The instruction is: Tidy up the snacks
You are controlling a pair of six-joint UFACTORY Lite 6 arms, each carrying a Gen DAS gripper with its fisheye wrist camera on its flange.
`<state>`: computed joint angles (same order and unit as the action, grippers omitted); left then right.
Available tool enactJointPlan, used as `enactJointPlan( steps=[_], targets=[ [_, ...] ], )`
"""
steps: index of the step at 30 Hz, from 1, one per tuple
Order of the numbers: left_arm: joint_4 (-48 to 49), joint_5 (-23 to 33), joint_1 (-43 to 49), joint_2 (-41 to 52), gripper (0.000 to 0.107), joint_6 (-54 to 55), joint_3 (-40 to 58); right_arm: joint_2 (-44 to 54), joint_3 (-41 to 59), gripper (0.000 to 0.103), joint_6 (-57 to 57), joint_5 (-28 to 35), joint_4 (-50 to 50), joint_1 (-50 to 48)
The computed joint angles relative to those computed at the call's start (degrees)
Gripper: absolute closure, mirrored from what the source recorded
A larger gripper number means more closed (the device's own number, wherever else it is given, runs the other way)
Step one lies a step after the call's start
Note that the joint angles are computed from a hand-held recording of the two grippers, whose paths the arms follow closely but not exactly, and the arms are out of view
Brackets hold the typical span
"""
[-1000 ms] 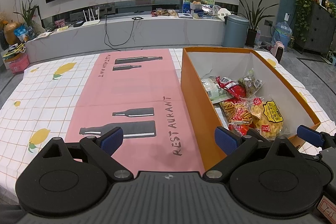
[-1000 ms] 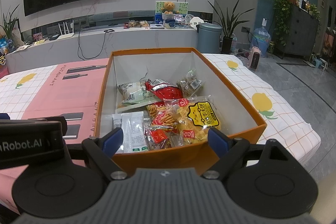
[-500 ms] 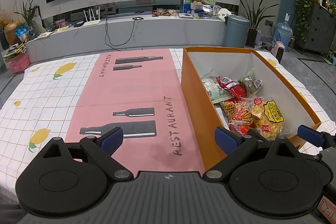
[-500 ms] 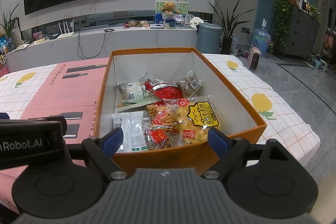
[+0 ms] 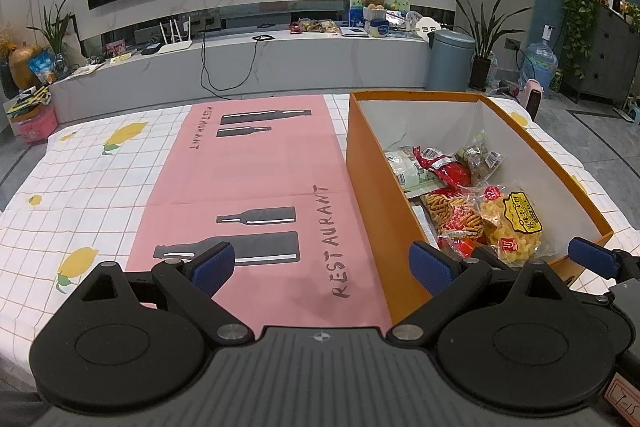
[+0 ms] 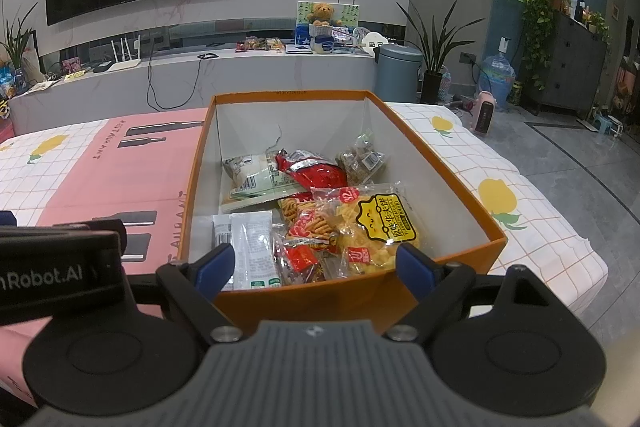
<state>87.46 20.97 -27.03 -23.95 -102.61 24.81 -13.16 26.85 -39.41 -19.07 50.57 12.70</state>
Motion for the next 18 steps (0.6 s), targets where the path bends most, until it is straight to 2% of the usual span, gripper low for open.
enactJointPlan(
  steps=[18],
  targets=[
    [-3.73,-0.06,-0.19,-0.99,0.004,4.52,0.82,-0.87,-0.16,0.020,0.29,1.01,0.18,-0.27]
  ],
)
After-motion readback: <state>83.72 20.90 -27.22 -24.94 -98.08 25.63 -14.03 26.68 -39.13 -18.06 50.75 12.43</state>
